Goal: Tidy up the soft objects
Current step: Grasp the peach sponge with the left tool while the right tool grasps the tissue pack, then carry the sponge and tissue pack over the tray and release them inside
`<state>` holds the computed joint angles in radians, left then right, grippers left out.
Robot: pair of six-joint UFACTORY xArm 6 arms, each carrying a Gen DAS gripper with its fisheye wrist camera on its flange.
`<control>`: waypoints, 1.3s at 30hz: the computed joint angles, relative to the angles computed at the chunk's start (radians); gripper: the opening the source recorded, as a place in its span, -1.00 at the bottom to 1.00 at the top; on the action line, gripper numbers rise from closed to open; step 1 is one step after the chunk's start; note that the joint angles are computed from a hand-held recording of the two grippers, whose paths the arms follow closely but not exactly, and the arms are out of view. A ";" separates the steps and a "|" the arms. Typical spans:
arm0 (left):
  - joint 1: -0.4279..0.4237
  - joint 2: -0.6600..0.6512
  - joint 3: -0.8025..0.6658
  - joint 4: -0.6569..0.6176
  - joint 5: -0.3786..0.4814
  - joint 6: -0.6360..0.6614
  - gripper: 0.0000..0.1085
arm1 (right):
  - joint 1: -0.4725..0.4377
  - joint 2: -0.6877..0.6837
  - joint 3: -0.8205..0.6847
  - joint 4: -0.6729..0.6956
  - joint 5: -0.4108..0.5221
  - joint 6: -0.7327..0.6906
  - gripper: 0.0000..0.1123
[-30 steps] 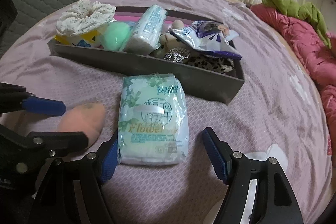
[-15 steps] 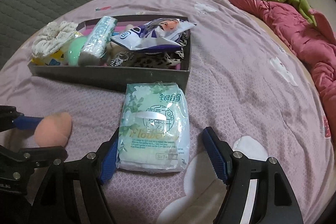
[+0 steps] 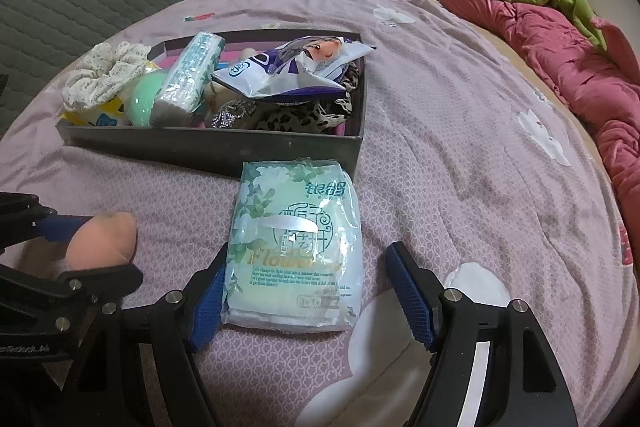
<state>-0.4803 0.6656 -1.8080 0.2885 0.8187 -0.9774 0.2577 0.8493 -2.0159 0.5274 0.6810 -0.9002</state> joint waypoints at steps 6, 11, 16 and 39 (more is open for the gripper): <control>0.004 0.033 -0.044 0.007 0.012 -0.029 -0.02 | 0.002 0.008 -0.010 0.004 0.000 0.007 0.35; 0.011 0.045 -0.053 -0.001 0.004 -0.036 -0.02 | 0.001 0.017 -0.024 0.007 0.013 0.021 0.35; 0.004 0.026 -0.025 0.030 -0.004 -0.048 -0.30 | -0.001 0.020 -0.032 0.014 -0.001 0.020 0.10; 0.046 -0.157 0.137 0.245 -0.099 -0.227 -0.32 | -0.018 -0.057 -0.039 0.276 -0.040 -0.023 -0.08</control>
<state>-0.4339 0.5084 -1.6708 0.5330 0.7195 -1.2044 0.2396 0.7922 -2.0552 0.8035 0.6413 -0.9229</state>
